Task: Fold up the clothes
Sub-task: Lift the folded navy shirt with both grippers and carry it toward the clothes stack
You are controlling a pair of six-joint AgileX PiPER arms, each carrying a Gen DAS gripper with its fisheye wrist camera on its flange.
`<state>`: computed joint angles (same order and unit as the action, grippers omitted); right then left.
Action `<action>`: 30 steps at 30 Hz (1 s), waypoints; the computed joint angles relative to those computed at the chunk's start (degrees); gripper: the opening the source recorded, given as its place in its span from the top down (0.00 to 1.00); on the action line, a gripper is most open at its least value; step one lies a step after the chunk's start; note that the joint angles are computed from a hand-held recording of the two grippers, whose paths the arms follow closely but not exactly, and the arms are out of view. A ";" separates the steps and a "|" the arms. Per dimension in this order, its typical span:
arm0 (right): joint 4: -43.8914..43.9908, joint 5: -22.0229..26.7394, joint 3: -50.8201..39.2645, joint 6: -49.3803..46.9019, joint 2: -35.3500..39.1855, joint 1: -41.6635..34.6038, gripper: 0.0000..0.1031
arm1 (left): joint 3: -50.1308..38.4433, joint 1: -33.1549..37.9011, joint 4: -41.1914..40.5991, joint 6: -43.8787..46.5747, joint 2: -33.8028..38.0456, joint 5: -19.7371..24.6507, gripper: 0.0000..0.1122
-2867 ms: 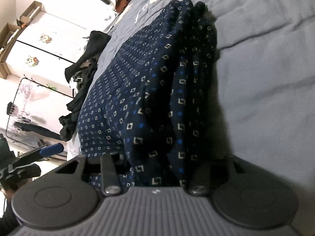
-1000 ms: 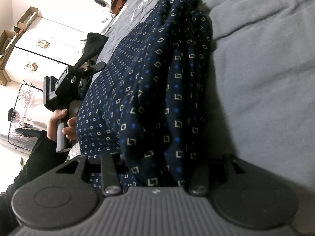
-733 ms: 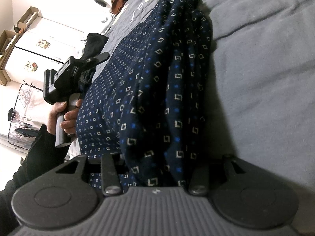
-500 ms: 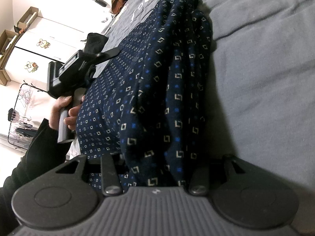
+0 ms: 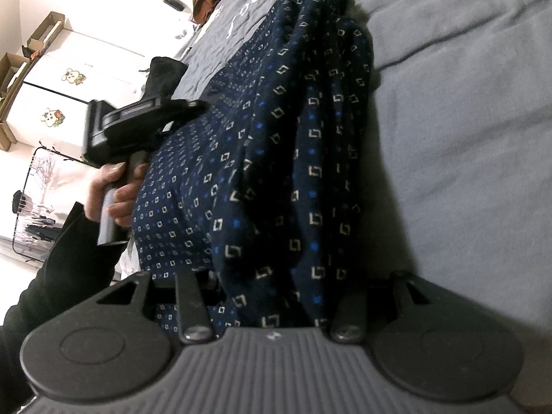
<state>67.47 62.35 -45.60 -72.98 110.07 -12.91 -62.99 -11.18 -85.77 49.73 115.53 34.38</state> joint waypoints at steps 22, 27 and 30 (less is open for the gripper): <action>1.59 -2.87 3.01 3.80 -6.98 1.44 0.70 | 4.48 -6.15 6.06 0.77 -12.81 -12.19 0.86; 1.56 0.53 2.97 4.93 -11.63 -0.16 0.72 | 3.17 -8.89 14.89 -7.75 -18.79 -14.30 0.86; 1.83 3.00 2.92 5.51 -14.61 -2.23 0.73 | 2.02 -10.65 20.10 -12.98 -22.07 -15.44 0.86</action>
<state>69.30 65.35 -42.68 -67.47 95.46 -15.13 -60.98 -21.83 -65.68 36.75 93.46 18.94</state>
